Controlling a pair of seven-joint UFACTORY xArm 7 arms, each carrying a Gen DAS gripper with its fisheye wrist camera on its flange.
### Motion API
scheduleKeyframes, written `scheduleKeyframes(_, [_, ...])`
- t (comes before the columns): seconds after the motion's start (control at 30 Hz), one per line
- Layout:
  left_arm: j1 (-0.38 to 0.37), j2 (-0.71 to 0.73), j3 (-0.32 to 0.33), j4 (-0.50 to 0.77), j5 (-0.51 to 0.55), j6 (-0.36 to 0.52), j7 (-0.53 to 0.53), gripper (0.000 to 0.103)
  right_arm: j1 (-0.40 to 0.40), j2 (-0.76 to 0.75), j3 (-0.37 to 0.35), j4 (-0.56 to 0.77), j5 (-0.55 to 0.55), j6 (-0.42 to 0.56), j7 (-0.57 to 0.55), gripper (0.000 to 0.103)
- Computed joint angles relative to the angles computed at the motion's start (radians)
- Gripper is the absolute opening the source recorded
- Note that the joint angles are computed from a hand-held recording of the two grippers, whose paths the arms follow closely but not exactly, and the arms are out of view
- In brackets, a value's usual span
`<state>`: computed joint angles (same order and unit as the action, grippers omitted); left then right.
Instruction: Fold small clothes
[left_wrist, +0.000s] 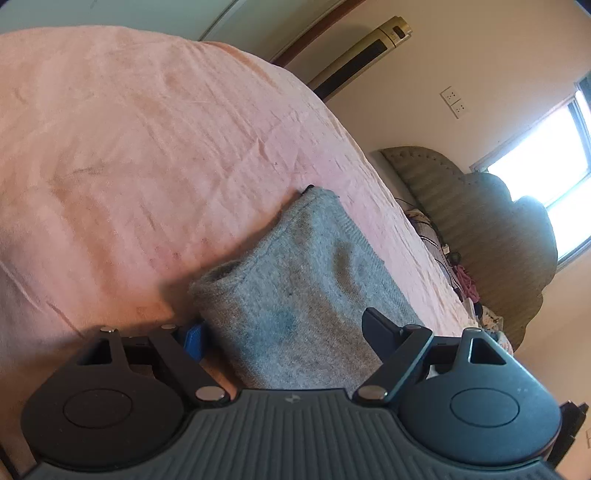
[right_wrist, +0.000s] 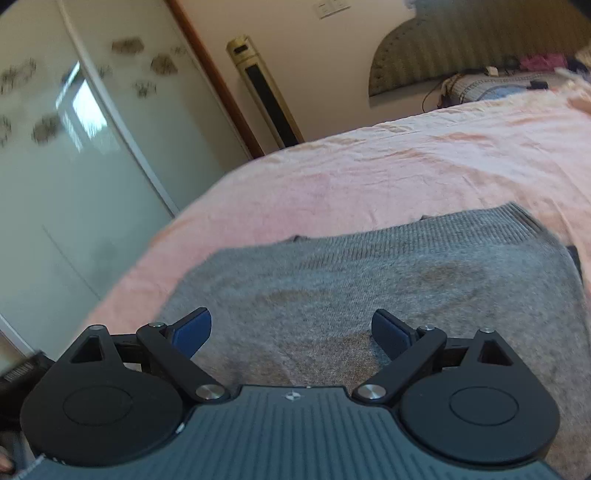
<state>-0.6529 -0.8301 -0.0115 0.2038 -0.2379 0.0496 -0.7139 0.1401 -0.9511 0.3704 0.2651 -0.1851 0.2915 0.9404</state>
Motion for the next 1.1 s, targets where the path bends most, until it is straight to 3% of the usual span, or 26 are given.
scheduleKeyframes(0.03, [0.017,0.002,-0.021,0.003,0.008,0.005,-0.004,0.08,-0.026,0.037,0.051,0.021,-0.03,0.028,-0.007,0.096])
scheduleKeyframes(0.1, [0.076,0.003,-0.082,0.02,0.037,0.062,-0.018,0.053,-0.074,0.038,0.154,0.022,-0.109,0.028,0.0,0.103])
scheduleKeyframes(0.13, [0.096,0.008,-0.096,0.031,0.048,0.096,-0.02,0.026,-0.082,0.046,0.173,0.046,-0.125,0.061,0.004,0.103])
scheduleKeyframes(0.17, [0.116,0.015,-0.111,0.041,0.055,0.12,-0.028,0.012,-0.076,0.048,0.17,0.05,-0.133,0.072,0.01,0.103])
scheduleKeyframes(0.3, [0.128,0.018,-0.119,0.053,0.056,0.148,-0.035,0.006,-0.01,0.005,0.091,0.02,-0.119,0.071,0.017,0.103])
scheduleKeyframes(0.37, [0.181,0.001,-0.195,0.065,0.088,0.165,-0.07,0.005,0.014,0.031,0.04,0.044,-0.101,0.084,-0.011,0.103])
scheduleKeyframes(0.43, [0.217,0.012,-0.272,0.087,0.159,0.125,-0.06,0.005,0.105,0.052,-0.092,0.066,-0.187,0.079,0.045,0.103])
scheduleKeyframes(0.47, [0.24,0.03,-0.323,0.107,0.217,0.104,-0.034,0.005,0.139,0.073,-0.165,0.075,-0.204,0.032,0.049,0.103])
scheduleKeyframes(0.53, [0.272,0.059,-0.406,0.14,0.308,0.089,0.001,0.005,0.287,0.115,-0.361,0.111,-0.112,-0.029,-0.048,0.103])
scheduleKeyframes(0.6, [0.272,0.087,-0.46,0.152,0.381,0.07,0.047,0.005,0.497,0.2,-0.563,0.153,0.097,-0.142,-0.217,0.103])
scheduleKeyframes(0.67, [0.314,0.087,-0.539,0.151,0.448,0.066,0.058,0.005,0.706,0.249,-0.741,0.216,0.307,-0.171,-0.391,0.103])
scheduleKeyframes(0.73, [0.335,0.079,-0.568,0.134,0.475,0.039,0.043,0.005,0.827,0.317,-0.847,0.293,0.39,-0.17,-0.496,0.103])
scheduleKeyframes(0.8, [0.309,0.085,-0.528,0.124,0.467,0.026,0.04,0.005,0.917,0.39,-0.928,0.379,0.438,-0.13,-0.559,0.098])
scheduleKeyframes(0.83, [0.299,0.084,-0.513,0.117,0.463,0.019,0.039,0.005,0.947,0.431,-0.959,0.429,0.46,-0.083,-0.581,0.097])
scheduleKeyframes(0.93, [0.269,0.084,-0.477,0.105,0.452,0.006,0.044,0.005,0.893,0.558,-0.919,0.527,0.46,0.028,-0.564,0.09])
scheduleKeyframes(1.03, [0.246,0.092,-0.445,0.096,0.436,-0.012,0.052,0.005,0.872,0.583,-0.896,0.527,0.506,0.044,-0.594,0.09])
scheduleKeyframes(1.1, [0.235,0.101,-0.428,0.094,0.426,-0.024,0.059,0.005,0.818,0.565,-0.836,0.491,0.499,0.019,-0.578,0.09])
